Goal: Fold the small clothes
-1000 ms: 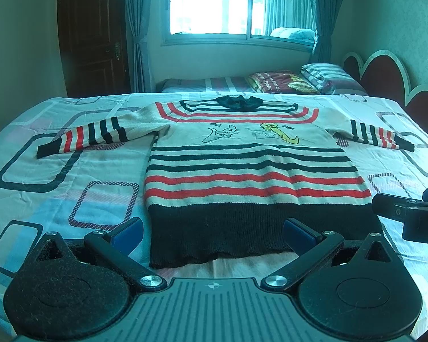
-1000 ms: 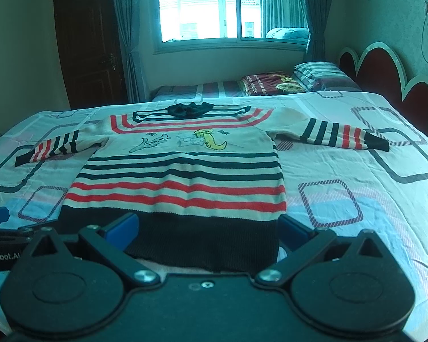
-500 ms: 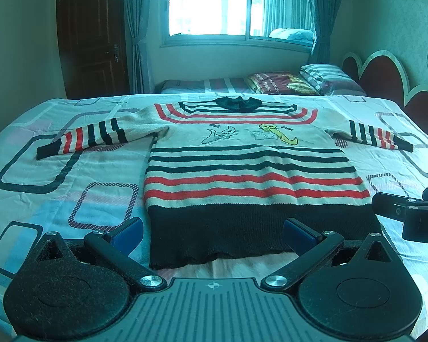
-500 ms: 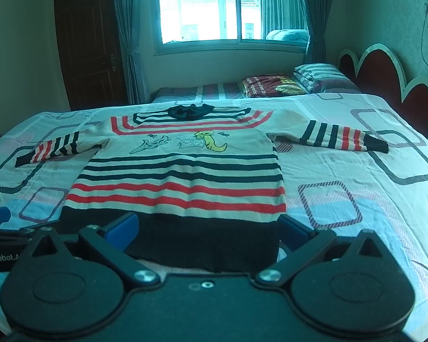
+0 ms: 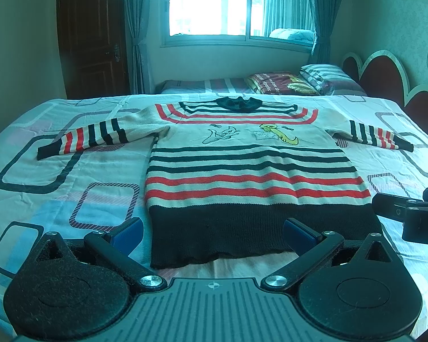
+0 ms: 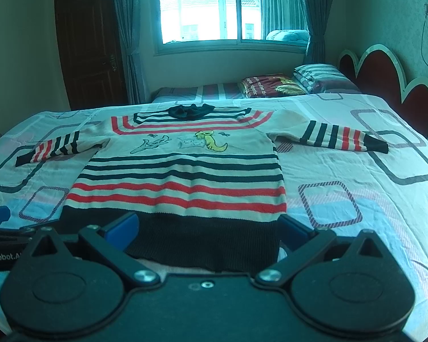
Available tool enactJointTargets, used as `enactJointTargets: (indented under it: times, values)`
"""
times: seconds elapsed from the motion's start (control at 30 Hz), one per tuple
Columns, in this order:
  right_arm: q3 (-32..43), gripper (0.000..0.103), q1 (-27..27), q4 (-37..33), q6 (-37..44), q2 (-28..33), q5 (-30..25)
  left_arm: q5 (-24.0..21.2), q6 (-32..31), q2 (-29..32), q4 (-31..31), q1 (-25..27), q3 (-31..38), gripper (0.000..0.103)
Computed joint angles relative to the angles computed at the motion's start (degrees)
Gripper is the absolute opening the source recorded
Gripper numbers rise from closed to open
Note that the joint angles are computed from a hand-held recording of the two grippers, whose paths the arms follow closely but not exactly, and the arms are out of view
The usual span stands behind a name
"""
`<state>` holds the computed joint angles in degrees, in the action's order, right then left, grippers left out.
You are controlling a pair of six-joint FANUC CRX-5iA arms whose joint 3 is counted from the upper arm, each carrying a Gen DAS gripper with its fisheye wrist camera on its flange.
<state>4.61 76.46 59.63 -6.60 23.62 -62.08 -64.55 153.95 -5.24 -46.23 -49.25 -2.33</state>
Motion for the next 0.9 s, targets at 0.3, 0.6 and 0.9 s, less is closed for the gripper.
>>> enactJointTargets:
  times: [0.3,0.6,0.9]
  values:
    - [0.3,0.102,0.0,-0.1,0.2,0.2,0.0,0.0,0.0,-0.1,0.1,0.2,-0.1,0.103]
    - [0.6,0.102,-0.1,-0.1,0.5,0.4,0.0,0.3,-0.1,-0.3,0.3,0.6,-0.2,0.103]
    - [0.6,0.102,0.0,0.0,0.2,0.5,-0.3,0.4,-0.3,-0.2,0.4,0.7,-0.2,0.103]
